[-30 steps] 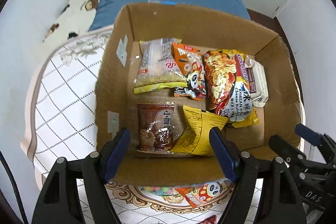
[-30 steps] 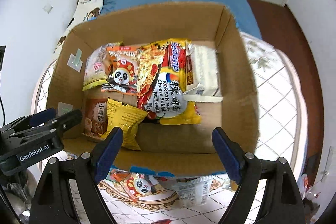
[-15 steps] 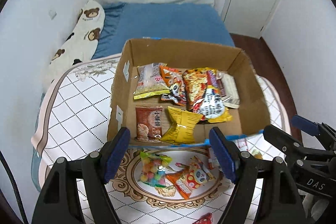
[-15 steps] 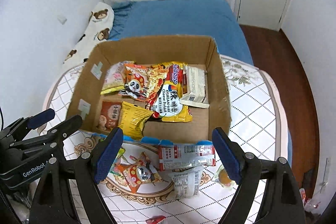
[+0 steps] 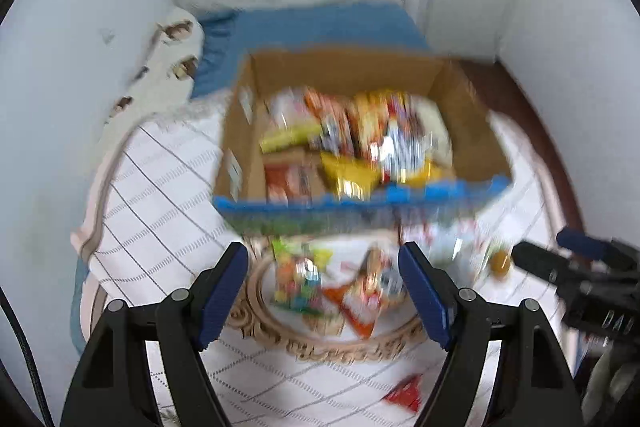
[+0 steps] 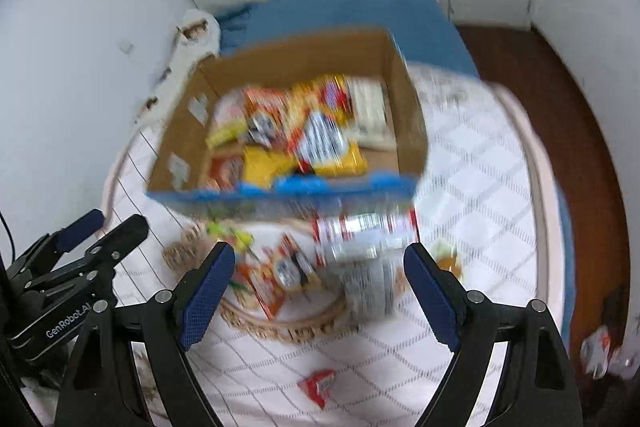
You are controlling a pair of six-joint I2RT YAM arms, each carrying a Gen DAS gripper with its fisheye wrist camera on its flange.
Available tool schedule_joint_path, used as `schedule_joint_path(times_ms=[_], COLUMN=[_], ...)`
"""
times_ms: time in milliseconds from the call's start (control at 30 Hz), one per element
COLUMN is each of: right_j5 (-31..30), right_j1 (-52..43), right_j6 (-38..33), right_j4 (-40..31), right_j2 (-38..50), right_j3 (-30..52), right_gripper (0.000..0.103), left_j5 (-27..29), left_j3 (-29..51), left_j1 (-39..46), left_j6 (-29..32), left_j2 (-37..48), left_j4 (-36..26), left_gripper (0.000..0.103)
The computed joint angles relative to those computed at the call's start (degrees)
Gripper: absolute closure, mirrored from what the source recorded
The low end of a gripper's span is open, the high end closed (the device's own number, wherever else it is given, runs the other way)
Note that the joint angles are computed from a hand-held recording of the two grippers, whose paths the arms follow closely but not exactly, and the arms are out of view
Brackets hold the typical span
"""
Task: Organize snacks
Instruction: 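Grasp panda-print orange bag with left tool while right tool grasps white packet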
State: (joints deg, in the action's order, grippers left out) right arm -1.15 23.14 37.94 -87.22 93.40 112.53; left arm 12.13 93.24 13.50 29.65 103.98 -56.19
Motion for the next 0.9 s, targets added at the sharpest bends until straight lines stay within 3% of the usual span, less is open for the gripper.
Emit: schedule_joint_path(times_ms=[133,233,333,467,533,567,633,900], right_j5=[-3.5,-4.6,-5.2,-5.9,-6.5,-6.6,-7.3,-9.5], right_j1=[-4.2,-7.5,-10.3,-12.6,-12.9,-12.7,-12.2,-8.1], right_j6=[0.7,0.1,-1.4,-3.5,-4.0,-4.0,-4.0,-2.9], right_j4=[8.6,11.2,11.8,12.3,13.3,13.5,15.1,24.0], right_j2=[-8.2,-12.0,-14.7,-16.3,-16.4,-16.1,-15.4,-8.9], right_j3=[-21.1,-31.3,-36.8,-39.4,-40.5,-40.5,-41.2,-42.8], right_gripper=[0.014,0.014,0.014,0.014,0.014,0.014,0.014,0.014], left_j5=[-7.2,-12.2,-17.0,-17.4,-18.3,-18.4,-18.1,-10.7], left_j3=[-11.1,-16.6,-21.0,-20.3,-21.7,-21.8,-22.3,-11.0], left_j1=[-5.0,-9.3,-13.2,-16.4,-17.8,-17.9,-17.3,-5.2], left_j6=[8.4,14.8,19.3,21.9,22.5,22.1,19.5,-2.5], left_j2=[1.0,4.4,6.5,10.0,10.2,10.3,10.2,17.6], left_j4=[8.6,14.7,21.8,22.0,23.2,23.0,22.4,3.0], left_gripper=[0.026,0.026,0.026,0.026,0.040,0.047,0.047,0.047])
